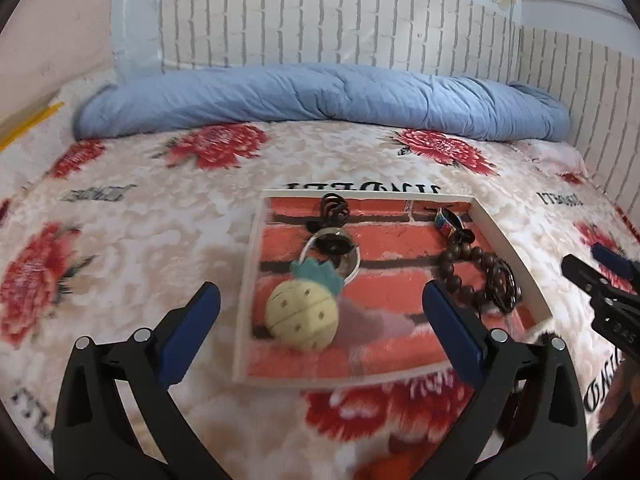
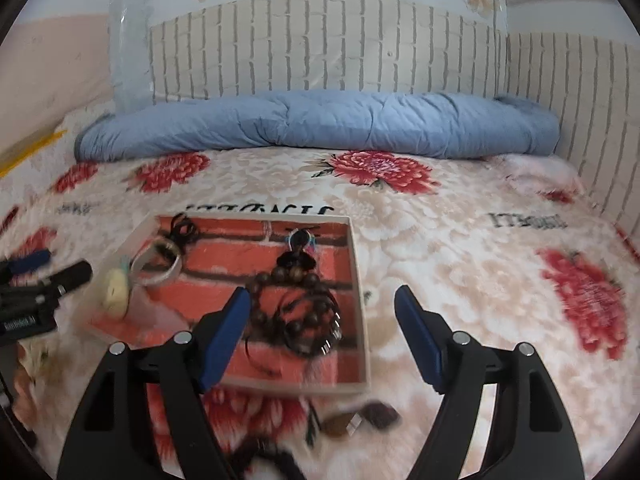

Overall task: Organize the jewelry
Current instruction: 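Grasp the cream scrunchie with the left tool while the right tool grasps the black hair tie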

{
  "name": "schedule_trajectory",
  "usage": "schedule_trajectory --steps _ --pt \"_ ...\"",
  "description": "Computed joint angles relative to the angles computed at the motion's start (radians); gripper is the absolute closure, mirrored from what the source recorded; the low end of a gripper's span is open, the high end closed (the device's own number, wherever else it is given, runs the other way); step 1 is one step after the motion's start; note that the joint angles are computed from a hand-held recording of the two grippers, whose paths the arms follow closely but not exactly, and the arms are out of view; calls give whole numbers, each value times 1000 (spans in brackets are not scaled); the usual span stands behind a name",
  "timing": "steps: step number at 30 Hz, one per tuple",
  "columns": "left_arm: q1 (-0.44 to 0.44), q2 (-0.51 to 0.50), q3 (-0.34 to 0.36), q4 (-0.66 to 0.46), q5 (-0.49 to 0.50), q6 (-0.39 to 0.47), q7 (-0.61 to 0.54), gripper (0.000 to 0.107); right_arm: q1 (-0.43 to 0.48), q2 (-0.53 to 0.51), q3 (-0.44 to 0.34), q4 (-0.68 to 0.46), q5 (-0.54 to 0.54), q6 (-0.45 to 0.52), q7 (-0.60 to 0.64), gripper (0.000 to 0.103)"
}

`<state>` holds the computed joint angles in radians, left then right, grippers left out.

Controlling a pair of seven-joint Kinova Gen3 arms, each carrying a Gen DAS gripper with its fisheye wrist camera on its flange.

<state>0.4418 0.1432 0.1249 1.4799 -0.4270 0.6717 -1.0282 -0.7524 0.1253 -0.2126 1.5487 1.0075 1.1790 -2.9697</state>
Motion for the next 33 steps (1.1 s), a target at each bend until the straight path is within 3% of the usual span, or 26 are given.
schedule_trajectory --steps 2,5,13,20,25,29,33 --pt "6 -44 9 29 -35 25 12 10 -59 -16 5 -12 -2 81 16 29" --pt "-1 -126 26 63 -56 81 17 10 -67 -44 -55 -31 -20 166 10 29" --pt "-107 -304 59 90 90 198 -134 10 -153 -83 -147 -66 -29 348 -46 29" --pt "-190 -409 83 186 156 198 -186 10 -183 -96 -183 -24 -26 367 -130 29" --pt "-275 -449 118 282 160 104 -169 10 -187 -90 -188 52 -3 347 -229 29" --pt "-306 -413 86 305 213 56 -202 10 -196 -59 -176 103 33 332 -300 29" --pt "-322 -361 55 298 251 50 -227 10 -177 -44 -145 122 15 279 -276 29"
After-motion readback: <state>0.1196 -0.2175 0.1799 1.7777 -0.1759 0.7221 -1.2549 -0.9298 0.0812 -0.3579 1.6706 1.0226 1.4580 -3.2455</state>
